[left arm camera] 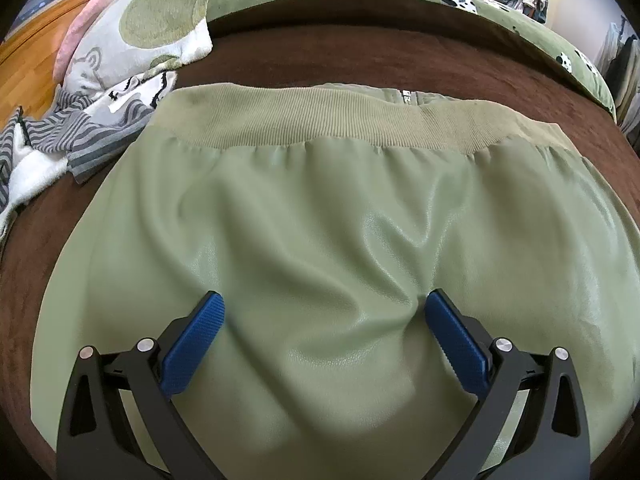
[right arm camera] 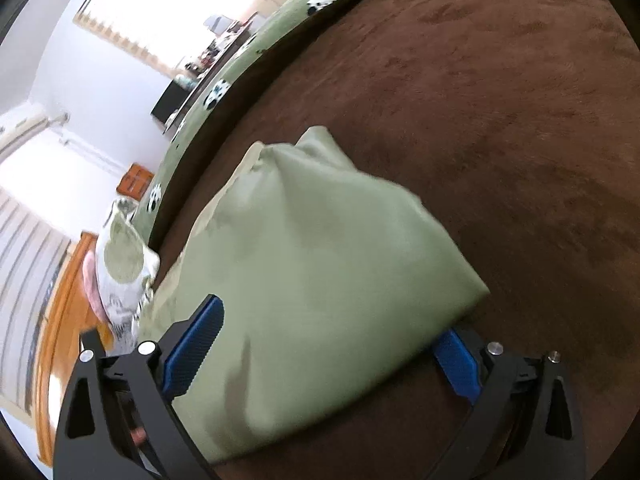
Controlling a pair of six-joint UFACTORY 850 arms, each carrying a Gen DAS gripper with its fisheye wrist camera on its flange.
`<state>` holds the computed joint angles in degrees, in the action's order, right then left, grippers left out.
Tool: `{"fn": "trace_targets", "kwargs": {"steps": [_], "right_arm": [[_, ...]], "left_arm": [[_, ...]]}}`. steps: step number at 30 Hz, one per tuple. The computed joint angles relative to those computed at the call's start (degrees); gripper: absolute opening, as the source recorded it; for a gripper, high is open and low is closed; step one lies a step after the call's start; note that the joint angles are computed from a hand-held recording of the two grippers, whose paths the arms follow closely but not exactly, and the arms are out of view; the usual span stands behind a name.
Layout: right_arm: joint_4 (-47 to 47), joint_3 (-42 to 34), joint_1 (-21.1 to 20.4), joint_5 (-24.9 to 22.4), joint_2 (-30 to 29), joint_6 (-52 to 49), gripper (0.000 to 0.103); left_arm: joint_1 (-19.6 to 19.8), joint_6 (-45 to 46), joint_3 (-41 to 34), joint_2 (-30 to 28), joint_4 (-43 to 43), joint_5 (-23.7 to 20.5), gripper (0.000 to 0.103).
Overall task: Fold large clothes
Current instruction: 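Grasp the side edge of the folded jacket with the right gripper, then lift the side edge and fold it over the bundle with the right gripper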
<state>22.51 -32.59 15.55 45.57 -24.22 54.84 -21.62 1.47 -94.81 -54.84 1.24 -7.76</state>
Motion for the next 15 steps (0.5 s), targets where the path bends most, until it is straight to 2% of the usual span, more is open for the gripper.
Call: {"fn": "trace_targets", "kwargs": {"steps": [2, 3, 5, 6, 7, 9, 10, 15], "right_arm": [[-0.56, -0.74, -0.94, -0.29, -0.44, -0.01, 0.091], [-0.87, -1.07, -1.38, -0.45, -0.71, 0.22, 0.086], [-0.40, -1.80, -1.97, -2.00, -1.17, -0.02, 0.068], [-1.55, -1.73, -2.43, -1.42, -1.59, 1.92, 0.052], [-4.72, -0.90, -3.08, 1.55, -2.09, 6.27, 0.043], [-7.92, 0.25, -3.42, 5.37, -2.68, 10.53, 0.033], [-7.63, 0.36, -3.06, 5.59, -2.60, 9.82, 0.028], [-6.36, -0.43, -2.50, 2.84, -0.94, 5.00, 0.018]], "left_arm": [[-0.07, -0.79, -0.04, 0.00, 0.79, -0.22, 0.098], [-0.13, -1.18, -0.06, 0.01, 1.15, -0.28, 0.098], [-0.14, -1.12, 0.01, 0.04, 1.01, -0.19, 0.098], [-0.13, -1.16, -0.01, 0.06, 1.12, -0.19, 0.098], [-0.15, -1.49, 0.04, 0.07, 1.44, -0.09, 0.098], [-0.12, -1.35, -0.01, 0.05, 1.36, -0.10, 0.098], [-0.13, -1.47, 0.07, 0.09, 1.48, 0.03, 0.098], [-0.19, -2.59, 0.30, 0.12, 2.66, 0.46, 0.098]]}}
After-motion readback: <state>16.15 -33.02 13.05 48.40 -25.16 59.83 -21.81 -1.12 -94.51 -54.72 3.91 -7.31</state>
